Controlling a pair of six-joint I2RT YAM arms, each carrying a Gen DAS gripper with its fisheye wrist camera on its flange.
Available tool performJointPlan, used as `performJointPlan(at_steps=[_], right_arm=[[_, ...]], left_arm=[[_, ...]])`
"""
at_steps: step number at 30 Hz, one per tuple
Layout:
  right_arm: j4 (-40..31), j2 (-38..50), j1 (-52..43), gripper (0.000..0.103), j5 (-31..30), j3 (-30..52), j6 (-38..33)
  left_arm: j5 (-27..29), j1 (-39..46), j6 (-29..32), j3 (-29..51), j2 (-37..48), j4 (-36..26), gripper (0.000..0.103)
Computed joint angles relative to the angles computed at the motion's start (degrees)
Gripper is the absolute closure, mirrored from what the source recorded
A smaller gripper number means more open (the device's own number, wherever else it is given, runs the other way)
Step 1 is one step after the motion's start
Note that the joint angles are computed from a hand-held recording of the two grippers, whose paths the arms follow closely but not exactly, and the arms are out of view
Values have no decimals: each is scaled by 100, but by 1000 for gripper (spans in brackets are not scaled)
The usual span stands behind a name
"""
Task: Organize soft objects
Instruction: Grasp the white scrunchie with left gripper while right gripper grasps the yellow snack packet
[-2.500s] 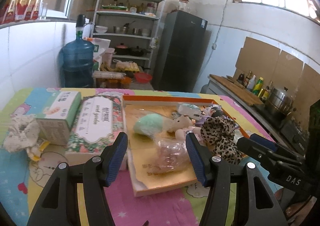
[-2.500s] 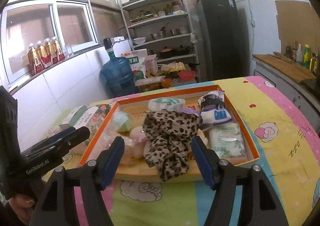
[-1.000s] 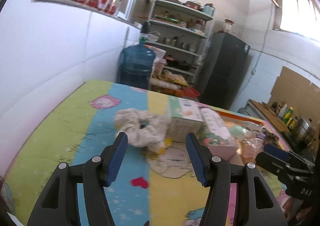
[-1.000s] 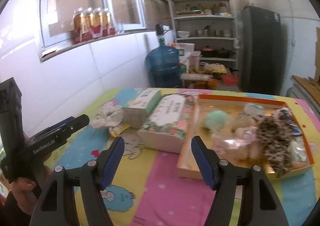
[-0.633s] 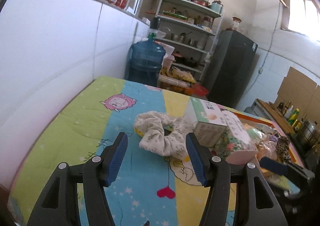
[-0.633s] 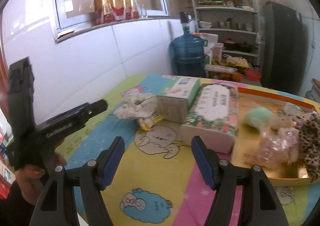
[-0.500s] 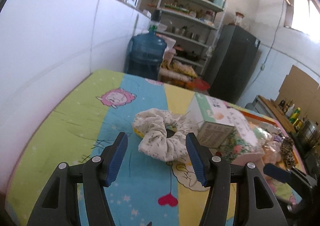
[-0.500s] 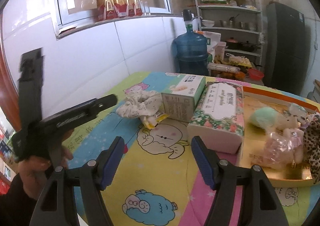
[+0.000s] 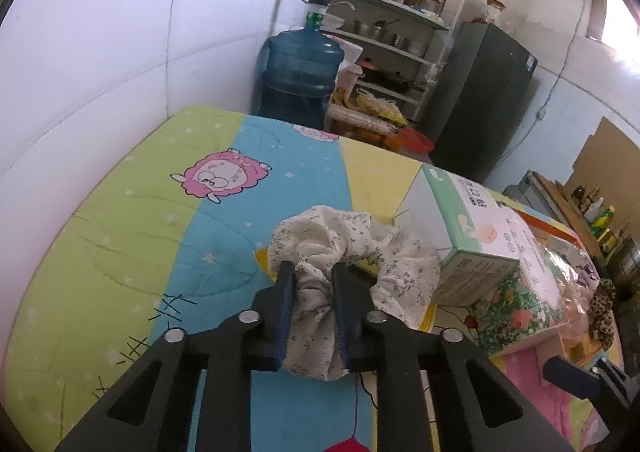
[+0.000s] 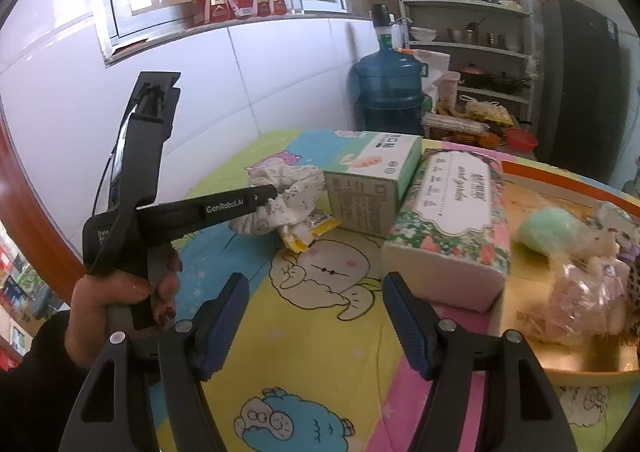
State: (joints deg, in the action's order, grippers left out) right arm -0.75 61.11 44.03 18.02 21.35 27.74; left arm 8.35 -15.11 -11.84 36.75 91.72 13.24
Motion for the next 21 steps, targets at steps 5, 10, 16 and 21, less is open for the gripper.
performJointPlan(at_steps=[5,10,16,21], right_arm=[[368,465,-155,34,-423,116,-163],[579,982,-402,34,-819,380,-272],[663,1932,-818,34,-1357,992,-343],[720,2531,-1017,34,-1529,1376,-220]], left_arm=[[-203,30,-15,-434,-400,627,92],[-600,105,-74,-1109,-1063,1593,92],[-520,440,-219,-1391,-1119,2291,92],[-124,692,-308,-1267,-901,2174,92]])
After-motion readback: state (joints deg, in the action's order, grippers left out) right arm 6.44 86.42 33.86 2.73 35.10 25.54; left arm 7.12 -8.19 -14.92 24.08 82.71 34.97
